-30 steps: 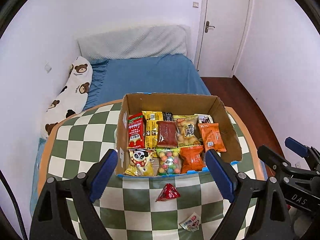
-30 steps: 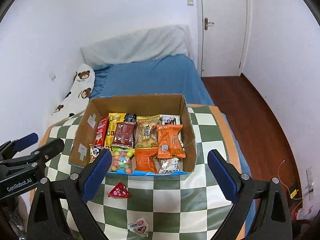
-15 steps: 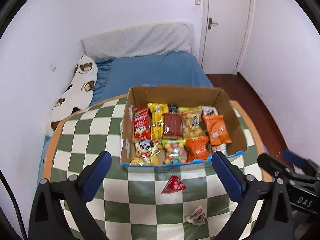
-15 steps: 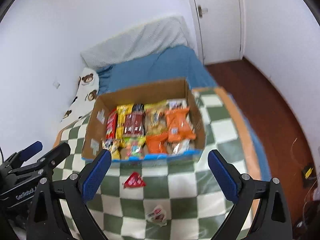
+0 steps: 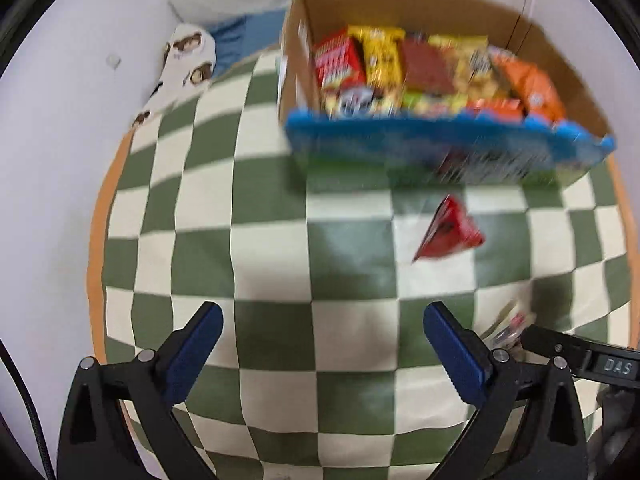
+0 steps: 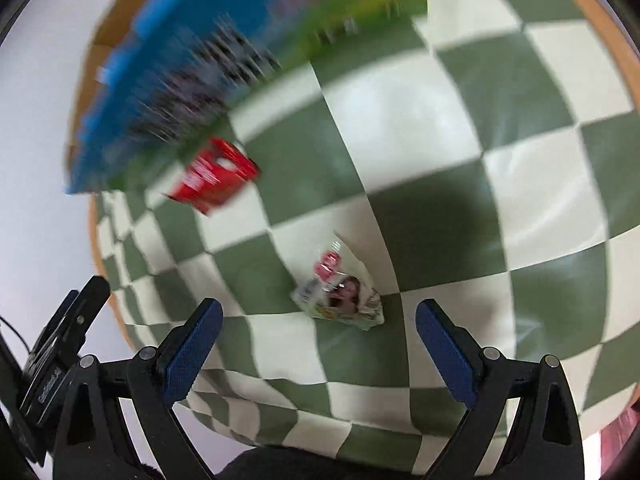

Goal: Organize snacks
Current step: 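Move both tools back over the last two sachets, then grasp the red triangle sachet with the left tool while the right grasps the white sachet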

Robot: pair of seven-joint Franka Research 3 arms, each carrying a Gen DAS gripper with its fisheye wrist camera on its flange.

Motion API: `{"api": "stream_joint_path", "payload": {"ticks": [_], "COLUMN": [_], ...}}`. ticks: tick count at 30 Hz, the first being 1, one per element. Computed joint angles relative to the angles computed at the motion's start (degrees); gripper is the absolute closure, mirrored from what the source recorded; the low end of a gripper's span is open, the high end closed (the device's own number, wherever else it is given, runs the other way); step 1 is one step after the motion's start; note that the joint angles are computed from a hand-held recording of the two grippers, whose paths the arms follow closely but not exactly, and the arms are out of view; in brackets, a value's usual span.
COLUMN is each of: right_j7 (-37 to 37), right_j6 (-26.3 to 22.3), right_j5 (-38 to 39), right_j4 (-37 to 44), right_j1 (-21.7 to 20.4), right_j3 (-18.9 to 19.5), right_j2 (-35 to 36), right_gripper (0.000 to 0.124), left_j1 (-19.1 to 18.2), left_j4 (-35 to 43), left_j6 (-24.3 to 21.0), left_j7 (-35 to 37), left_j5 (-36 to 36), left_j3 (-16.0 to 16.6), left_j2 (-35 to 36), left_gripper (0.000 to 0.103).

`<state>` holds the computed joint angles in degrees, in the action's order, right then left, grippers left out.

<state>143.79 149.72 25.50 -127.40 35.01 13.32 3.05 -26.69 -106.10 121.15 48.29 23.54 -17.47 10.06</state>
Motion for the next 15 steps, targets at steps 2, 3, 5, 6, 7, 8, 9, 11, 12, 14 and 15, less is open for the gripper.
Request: {"api": "stream_joint_path", "payload": {"ticks": [2,3,5,6,7,8,9,11,12,14,15], "right_j7": [0.5,1.2,1.9,2.0,2.5,2.7,3.4,5.0,6.0,8.3,9.4], "right_j6": [-0.6,-1.1,-1.7,-1.3,-2.2,-2.3,-2.6,-3.1,-3.1,-4.0,-4.1], "right_j5": [-2.6,-4.7,-7.8,-8.6,-10.7,-12.2,-14.5,-19.4,-21.5,-24.2,-25.2], "right_j4": [1.7,2.9,4.9,5.5,6.7,7.3,7.9,8.3,7.9,7.1,6.2], "right_j1": [0.4,0.7,1.3,1.7,2.2,2.7,3.4,4.7,5.1,5.4,5.2], "right_j3": [0.0,-0.2,-0.5,-0.5,-0.9,-1.1,-1.5,-2.4,-2.8,-3.4,-3.6], "right_j2": [2.4,3.7,6.0,7.0,8.2,8.8,9.3,9.3,8.8,7.8,7.0], "right_gripper": [0.025,0.026,0.042,0.05,0.058,0.061,0.062,0.068,0.07,0.074,0.075], "left_j1": [-0.1,-0.2,-0.5,-0.8,-1.1,-1.3,-1.4,-1.8,-2.2,-2.6,-2.7], "left_j4": [-0.3,-0.4,-0.3,0.1,0.4,0.7,1.2,2.7,3.6,5.7,7.0], "left_j6": [-0.8,-0.9,-1.0,-1.4,-1.6,-1.2,-1.0,-0.4,0.0,1.1,1.8], "left_j7": [0.1,0.3,0.3,0.3,0.0,0.1,0.4,1.1,1.5,3.5,5.0], "left_j5": [0.2,0.5,1.7,2.7,3.8,4.6,5.0,6.2,7.4,8.3,8.1], "left_j3": [0.0,0.0,0.1,0.2,0.3,0.4,0.4,0.6,0.7,0.7,0.6], "left_j2": [0.7,1.0,1.8,2.3,2.7,3.1,3.7,4.8,5.5,7.0,7.9], "left_gripper": [0.0,0.0,0.0,0.0,0.0,0.0,0.0,0.0,0.0,0.0,0.0]}}
